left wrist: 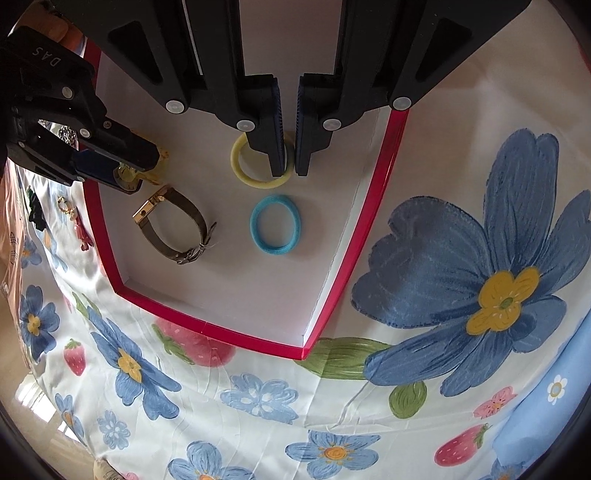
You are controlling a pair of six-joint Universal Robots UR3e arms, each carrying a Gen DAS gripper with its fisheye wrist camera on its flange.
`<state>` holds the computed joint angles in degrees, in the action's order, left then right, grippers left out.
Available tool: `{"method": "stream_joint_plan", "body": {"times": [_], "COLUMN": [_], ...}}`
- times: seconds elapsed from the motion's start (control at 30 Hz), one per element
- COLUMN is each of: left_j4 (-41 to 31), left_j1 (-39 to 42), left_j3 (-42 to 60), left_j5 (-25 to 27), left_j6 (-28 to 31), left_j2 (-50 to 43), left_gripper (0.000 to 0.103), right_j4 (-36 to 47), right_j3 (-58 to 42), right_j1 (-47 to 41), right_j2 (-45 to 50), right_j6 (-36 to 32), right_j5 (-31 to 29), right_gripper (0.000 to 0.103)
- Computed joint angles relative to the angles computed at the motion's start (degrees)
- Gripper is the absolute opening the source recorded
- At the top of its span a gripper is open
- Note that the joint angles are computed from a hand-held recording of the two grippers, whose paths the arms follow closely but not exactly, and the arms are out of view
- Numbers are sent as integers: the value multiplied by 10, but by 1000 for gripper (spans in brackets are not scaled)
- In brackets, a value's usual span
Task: Organize jewelry
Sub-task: 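Lower the yellow hair tie and claw clip into the box and open both tools, then move both tools back from the box to the jewelry pile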
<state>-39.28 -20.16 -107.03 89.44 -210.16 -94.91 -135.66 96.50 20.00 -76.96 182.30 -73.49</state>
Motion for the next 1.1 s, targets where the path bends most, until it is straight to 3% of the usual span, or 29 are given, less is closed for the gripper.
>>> {"method": "stream_joint_plan", "body": {"times": [0.17,0.23,0.53,0.7,0.83,1.1], "left_j4": [-6,-8,-20,-29,-37,-55], "left_j1": [-8,-13,-13,-34,-59,-118], "left_j3": [3,2,-23,-27,-19,39], "left_j5": [16,23,25,35,40,40], "left_j6": [-4,-9,-32,-55,-72,-86], "left_j2": [2,7,61,103,120,97], "left_gripper": [23,23,26,32,36,37], "right_j4": [3,2,1,1,16,124], "right_j3": [-2,1,25,73,118,186], "right_j1": [-3,-5,-20,-51,-94,-218], "right_j2": [-1,-4,-38,-111,-186,-357], "right_j6": [1,1,8,12,12,-34], "right_j5": [8,12,31,54,73,106], "right_gripper": [38,45,45,53,53,53]}}
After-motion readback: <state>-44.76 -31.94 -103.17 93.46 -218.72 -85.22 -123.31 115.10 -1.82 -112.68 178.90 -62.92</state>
